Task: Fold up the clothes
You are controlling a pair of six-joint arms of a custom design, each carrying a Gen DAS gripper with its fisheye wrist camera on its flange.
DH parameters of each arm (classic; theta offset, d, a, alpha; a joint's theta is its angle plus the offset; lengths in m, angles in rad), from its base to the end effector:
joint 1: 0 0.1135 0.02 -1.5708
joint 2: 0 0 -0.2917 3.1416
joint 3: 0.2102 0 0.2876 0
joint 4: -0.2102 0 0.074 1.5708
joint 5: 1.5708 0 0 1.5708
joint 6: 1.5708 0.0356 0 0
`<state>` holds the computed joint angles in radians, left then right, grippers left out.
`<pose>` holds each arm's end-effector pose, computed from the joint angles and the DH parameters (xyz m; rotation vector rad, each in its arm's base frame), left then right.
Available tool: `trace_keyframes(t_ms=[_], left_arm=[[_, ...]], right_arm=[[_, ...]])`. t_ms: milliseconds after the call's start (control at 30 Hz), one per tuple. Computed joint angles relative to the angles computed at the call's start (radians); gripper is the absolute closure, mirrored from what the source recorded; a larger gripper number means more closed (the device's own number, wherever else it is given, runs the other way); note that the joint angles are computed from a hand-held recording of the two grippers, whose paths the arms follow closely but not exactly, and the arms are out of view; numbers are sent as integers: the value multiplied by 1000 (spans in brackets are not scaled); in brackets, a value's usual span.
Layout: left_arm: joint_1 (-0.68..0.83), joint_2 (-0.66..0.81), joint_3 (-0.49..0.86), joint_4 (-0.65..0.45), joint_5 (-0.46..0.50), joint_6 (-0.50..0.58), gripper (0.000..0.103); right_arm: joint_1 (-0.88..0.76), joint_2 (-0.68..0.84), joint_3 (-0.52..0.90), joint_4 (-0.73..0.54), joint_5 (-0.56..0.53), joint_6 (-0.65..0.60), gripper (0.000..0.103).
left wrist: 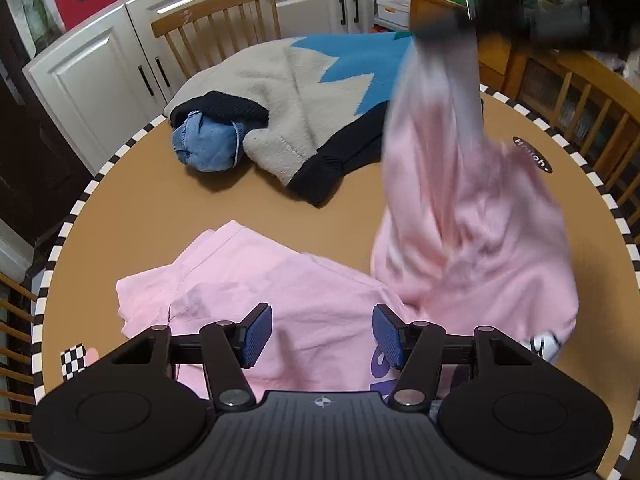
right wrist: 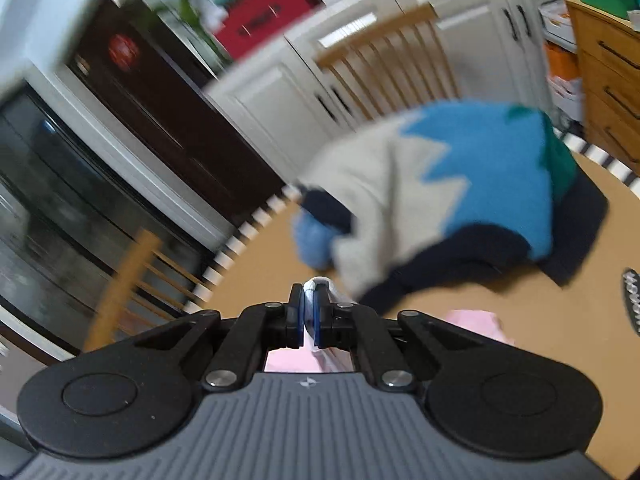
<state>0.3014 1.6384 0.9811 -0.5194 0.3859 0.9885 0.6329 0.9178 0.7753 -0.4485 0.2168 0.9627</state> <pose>0.3288 0.0882 0.1814 0.9706 2.4122 -0.0939 0.1819 0.1240 0.3040 0.4925 2.1729 0.6800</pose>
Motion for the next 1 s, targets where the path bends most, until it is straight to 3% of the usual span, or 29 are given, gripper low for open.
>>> trace_keyframes(t_ms=[167,400,567,700,733,800,900,1000], left_arm=[[30,0,26,-52,47,22,31],[101,-17,68,-126,127,70,30],[193,-32,137,-222,230,130,26],[258,-38,193,-278,322,155,18],[259,-38,197,-276,332,147,16],[249,-42,192,-267,320,125,16],[237,-51,170,-276,303,125,16],[236,-78,115,-260,291,169,16]], right_arm=[[-3,-53,105,-12,40,-19,99],[72,-53,364,-65,166,-162,98],[364,-1,601,-59,423,-339,99],[600,126,845,-26,688,-612,99],[606,166,921,-45,703,-666,99],[545,251,1069,-142,721,-678,99],[280,396,1305,-415,570,-513,99],[30,501,1413,-529,380,-416,99]])
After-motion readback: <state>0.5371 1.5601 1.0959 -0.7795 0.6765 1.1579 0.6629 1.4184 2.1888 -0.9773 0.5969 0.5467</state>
